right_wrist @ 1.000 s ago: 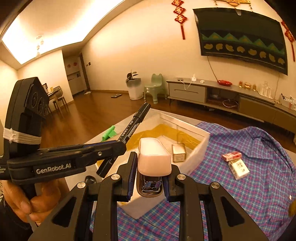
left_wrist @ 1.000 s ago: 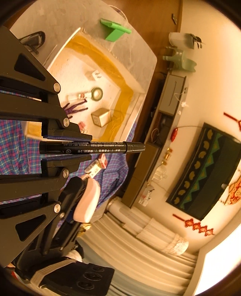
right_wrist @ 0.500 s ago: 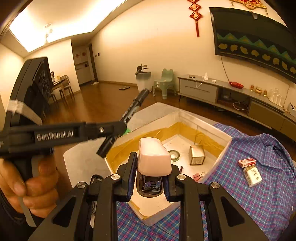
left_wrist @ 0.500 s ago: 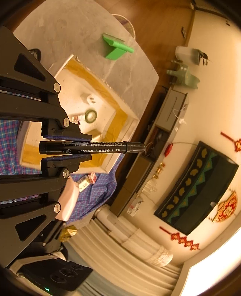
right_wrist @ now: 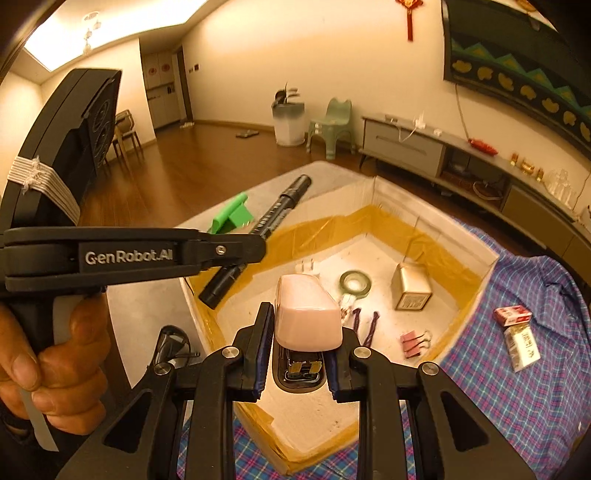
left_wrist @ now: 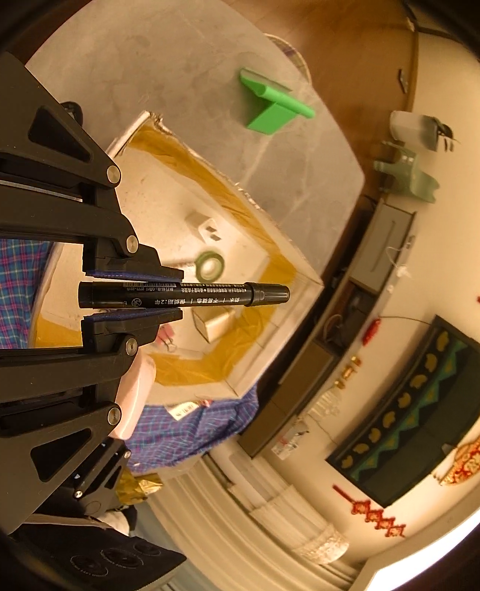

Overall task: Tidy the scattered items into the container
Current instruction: 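Carry the marker and stapler over the foam box with both tools, then open both tools to drop the marker and stapler into the box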

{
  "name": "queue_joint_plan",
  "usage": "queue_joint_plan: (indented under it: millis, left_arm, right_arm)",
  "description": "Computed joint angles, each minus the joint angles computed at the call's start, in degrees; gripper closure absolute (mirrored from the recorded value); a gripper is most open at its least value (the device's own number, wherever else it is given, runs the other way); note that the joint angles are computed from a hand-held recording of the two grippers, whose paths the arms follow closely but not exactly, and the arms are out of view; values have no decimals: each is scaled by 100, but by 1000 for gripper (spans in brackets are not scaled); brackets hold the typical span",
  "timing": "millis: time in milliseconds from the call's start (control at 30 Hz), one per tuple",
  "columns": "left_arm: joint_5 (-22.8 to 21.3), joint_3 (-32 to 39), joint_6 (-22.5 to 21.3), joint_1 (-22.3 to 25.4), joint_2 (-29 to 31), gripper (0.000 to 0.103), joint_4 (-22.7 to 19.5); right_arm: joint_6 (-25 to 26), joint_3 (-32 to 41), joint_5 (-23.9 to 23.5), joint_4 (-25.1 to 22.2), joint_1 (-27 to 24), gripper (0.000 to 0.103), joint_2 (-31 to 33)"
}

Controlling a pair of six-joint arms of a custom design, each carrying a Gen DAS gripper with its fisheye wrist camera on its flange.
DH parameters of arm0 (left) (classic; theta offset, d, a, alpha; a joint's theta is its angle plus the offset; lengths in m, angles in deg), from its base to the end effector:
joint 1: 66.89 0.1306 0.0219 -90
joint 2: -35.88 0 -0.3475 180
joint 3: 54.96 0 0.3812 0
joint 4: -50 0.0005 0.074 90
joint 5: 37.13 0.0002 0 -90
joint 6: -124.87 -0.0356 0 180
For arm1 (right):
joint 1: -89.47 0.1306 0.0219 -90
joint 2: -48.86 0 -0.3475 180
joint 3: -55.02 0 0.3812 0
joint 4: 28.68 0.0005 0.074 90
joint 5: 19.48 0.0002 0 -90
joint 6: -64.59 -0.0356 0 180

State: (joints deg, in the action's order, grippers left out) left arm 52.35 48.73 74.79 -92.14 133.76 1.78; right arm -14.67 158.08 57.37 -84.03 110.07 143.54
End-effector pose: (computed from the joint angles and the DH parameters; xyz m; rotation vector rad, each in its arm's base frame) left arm 0.4789 -0.2261 0.4393 -0.3085 2.3589 -0.5559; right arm 0.4667 0.1835 0.4529 -0.7499 2.2714 0.3554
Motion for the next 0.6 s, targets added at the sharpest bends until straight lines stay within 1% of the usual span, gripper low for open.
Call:
queue_joint_plan:
  millis: [233,367,433,467,533,600]
  left_arm:
    - [-41,218,47,28,310,89,-427]
    - [-43,266,63,52,388,89,-549]
    - [-95,318,80,53,445,89,-646]
    - [-98,329,79,61,457,89,-676]
    - [-57,348,130,81,491,85,-735]
    - [-83,357,132,80,494,83,-749]
  right_arm:
    - [-56,362,-30,-459,45,77,433]
    - [-63,576,-191,-743,26,76,668]
    - [-28,587,-173,-793,37,76,710]
    - [-14,605,-161,-825,41,75,734]
    - [-12,618,-163,-879,28,70,757]
    - [-7,589,-169,-873,2,68,730]
